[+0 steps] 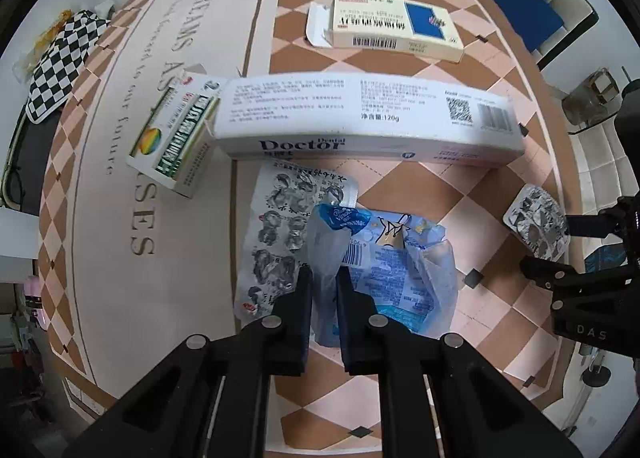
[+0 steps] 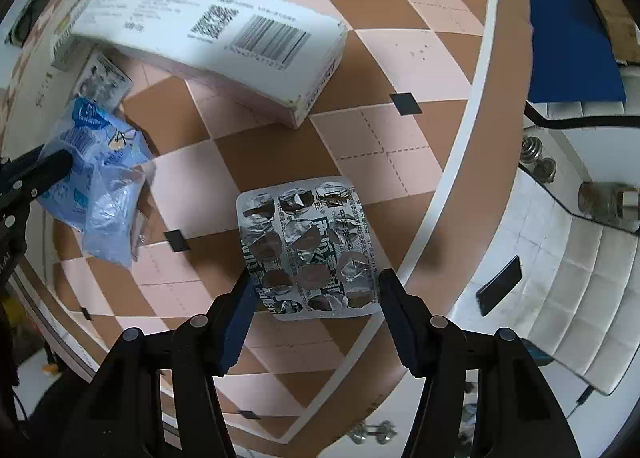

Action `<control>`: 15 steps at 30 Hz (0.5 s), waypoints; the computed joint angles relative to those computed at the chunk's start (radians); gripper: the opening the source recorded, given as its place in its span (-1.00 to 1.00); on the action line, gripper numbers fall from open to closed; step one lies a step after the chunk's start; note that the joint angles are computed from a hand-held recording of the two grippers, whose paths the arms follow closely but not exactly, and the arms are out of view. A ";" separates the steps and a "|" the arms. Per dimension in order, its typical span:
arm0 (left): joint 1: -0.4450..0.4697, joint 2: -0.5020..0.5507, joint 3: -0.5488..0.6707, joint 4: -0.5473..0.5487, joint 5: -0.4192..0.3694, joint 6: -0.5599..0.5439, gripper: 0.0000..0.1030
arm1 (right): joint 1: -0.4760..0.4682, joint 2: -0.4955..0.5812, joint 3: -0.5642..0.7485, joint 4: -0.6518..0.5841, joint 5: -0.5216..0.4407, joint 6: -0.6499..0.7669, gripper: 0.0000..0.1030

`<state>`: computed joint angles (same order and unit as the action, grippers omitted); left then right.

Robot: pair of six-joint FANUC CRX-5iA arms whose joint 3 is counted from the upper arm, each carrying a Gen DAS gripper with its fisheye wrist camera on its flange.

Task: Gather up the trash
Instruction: 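Grasp the blue plastic bag with the left tool while the right tool grasps the empty blister pack, then carry the blue bag and blister pack to the bin and release both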

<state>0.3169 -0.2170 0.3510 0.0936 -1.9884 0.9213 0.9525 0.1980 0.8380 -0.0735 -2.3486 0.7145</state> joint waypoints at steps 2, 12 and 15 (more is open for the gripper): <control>0.022 0.000 0.018 0.019 -0.010 -0.016 -0.86 | 0.019 -0.001 0.023 0.004 0.007 -0.042 0.21; 0.246 -0.037 0.077 0.142 -0.033 -0.183 -0.92 | 0.173 -0.059 0.066 0.104 0.099 -0.308 0.19; 0.377 -0.048 0.084 0.197 -0.046 -0.275 -0.92 | 0.269 -0.071 0.071 0.149 0.136 -0.422 0.18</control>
<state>0.6939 -0.2646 0.4346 0.2909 -2.0341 0.6465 1.2220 0.1272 0.9086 0.0759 -2.2125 0.2925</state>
